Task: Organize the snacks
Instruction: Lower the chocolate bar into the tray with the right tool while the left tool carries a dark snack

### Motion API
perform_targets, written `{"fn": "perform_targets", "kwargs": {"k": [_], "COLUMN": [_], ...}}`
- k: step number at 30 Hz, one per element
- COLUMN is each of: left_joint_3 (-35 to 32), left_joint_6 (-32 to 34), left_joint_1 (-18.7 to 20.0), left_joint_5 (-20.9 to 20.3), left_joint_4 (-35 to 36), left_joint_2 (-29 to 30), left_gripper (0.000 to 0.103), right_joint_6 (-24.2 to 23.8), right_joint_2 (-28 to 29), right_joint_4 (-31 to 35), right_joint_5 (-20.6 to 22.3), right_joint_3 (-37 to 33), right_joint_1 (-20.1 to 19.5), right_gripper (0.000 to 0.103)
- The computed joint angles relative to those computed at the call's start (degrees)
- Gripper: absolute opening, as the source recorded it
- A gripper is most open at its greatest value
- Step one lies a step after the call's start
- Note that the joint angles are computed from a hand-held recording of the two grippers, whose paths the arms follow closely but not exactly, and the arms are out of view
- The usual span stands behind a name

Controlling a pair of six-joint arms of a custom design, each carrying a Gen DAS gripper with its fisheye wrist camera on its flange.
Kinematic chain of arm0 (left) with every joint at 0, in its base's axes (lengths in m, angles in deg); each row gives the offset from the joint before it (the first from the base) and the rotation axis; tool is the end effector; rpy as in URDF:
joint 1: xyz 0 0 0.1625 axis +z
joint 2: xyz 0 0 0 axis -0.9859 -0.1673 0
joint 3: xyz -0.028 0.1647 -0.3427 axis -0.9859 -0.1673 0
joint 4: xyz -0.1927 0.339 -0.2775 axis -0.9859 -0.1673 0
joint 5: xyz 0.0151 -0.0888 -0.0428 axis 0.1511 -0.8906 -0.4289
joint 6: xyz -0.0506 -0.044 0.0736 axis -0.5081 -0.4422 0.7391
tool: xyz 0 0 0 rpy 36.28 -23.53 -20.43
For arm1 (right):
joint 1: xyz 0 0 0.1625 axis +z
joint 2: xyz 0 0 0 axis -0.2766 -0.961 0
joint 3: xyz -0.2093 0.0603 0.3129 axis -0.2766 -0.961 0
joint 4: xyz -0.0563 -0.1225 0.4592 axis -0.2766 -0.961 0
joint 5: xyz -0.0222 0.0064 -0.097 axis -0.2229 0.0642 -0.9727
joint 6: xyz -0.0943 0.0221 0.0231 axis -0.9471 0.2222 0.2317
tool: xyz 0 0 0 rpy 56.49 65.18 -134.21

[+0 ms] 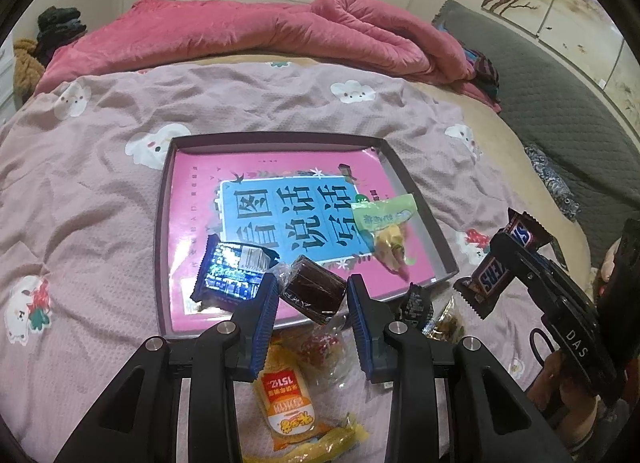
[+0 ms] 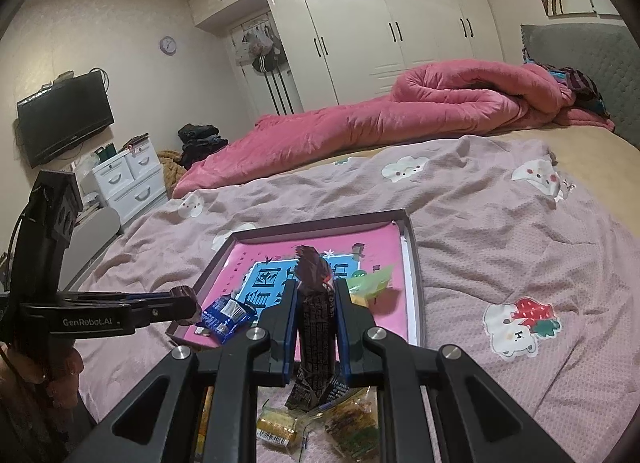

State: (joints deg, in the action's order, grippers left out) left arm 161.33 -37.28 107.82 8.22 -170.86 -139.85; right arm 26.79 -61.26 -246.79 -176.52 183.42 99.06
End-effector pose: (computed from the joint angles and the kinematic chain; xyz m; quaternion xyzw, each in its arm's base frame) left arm -0.2845 -0.3750 0.0586 0.1071 0.9224 -0.2860 0.2365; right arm 0.0909 -0.3628 0.2499 0.2729 -0.8717 0.3735 0.1619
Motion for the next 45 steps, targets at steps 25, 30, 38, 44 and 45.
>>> {"fn": "perform_targets", "kwargs": {"k": [25,30,38,44,45], "left_joint_3": [-4.29,-4.76,-5.38,-5.59,-5.69], "left_joint_6": [3.36,4.09,4.37,4.77,4.75], "left_joint_1": [6.16,7.02,7.83,8.08,8.16], "left_joint_5": [-2.59,-3.02,-3.97,-4.52,-4.61], "left_joint_4": [-4.07,-4.59,-4.86,-5.31,-5.24], "left_joint_2": [8.25,9.19,10.60,11.22,11.38], "left_gripper": [0.036,0.036,0.036,0.036,0.036], "right_joint_6": [0.71,-0.65,-1.46,-0.39,-0.11], "right_joint_2": [16.54,19.70,23.00,23.45,23.17], "right_joint_4": [-11.17,-14.27,-17.06,-16.39,-15.73], "right_joint_5": [-7.73,-10.44,-14.06,-14.43,-13.92], "right_joint_3": [-6.06,-6.80,-7.64,-7.74,-7.73], "right_joint_1": [-0.13,-0.19,0.16,-0.13,-0.35], "right_gripper": [0.017,0.017,0.018,0.018,0.018]}}
